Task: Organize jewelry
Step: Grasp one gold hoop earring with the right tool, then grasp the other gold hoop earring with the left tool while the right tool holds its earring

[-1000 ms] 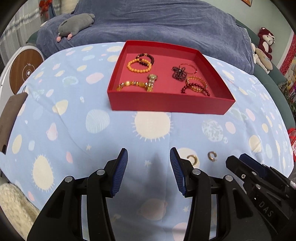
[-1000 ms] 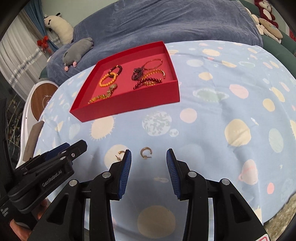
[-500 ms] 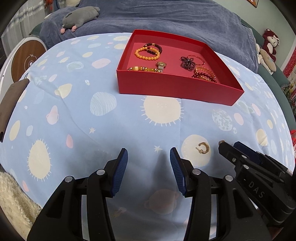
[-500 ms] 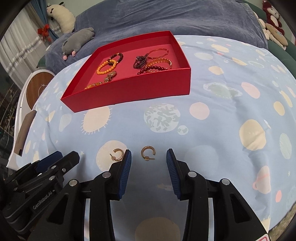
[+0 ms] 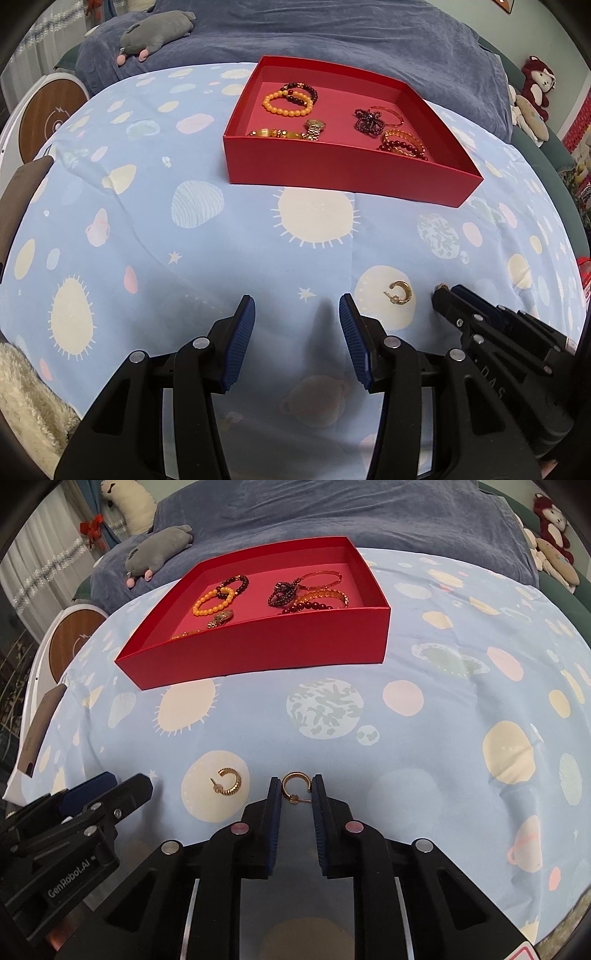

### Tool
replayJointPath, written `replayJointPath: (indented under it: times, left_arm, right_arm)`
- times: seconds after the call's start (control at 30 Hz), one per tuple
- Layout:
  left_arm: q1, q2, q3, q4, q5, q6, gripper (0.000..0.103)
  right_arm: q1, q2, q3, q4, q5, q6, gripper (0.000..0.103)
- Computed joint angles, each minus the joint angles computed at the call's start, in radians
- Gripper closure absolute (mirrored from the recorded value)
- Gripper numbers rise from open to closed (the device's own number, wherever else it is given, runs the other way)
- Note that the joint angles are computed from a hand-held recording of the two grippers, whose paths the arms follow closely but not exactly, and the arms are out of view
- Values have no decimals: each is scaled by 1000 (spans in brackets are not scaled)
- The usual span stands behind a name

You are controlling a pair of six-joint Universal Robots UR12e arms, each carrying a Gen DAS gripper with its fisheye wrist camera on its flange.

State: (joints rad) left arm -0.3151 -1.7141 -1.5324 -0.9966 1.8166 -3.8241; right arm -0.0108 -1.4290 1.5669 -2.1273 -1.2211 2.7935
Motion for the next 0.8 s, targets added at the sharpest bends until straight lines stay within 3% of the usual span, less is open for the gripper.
replayJointPath:
  times: [0.43,0.8]
  left_arm:
    - [-13,-45,46,20,-47,24,55]
    - [-29,-84,83,7,-31,58,55]
  right_arm:
    - [-51,-21,12,27,23,64,87]
    - [-56,-21,16,35,24,75,87]
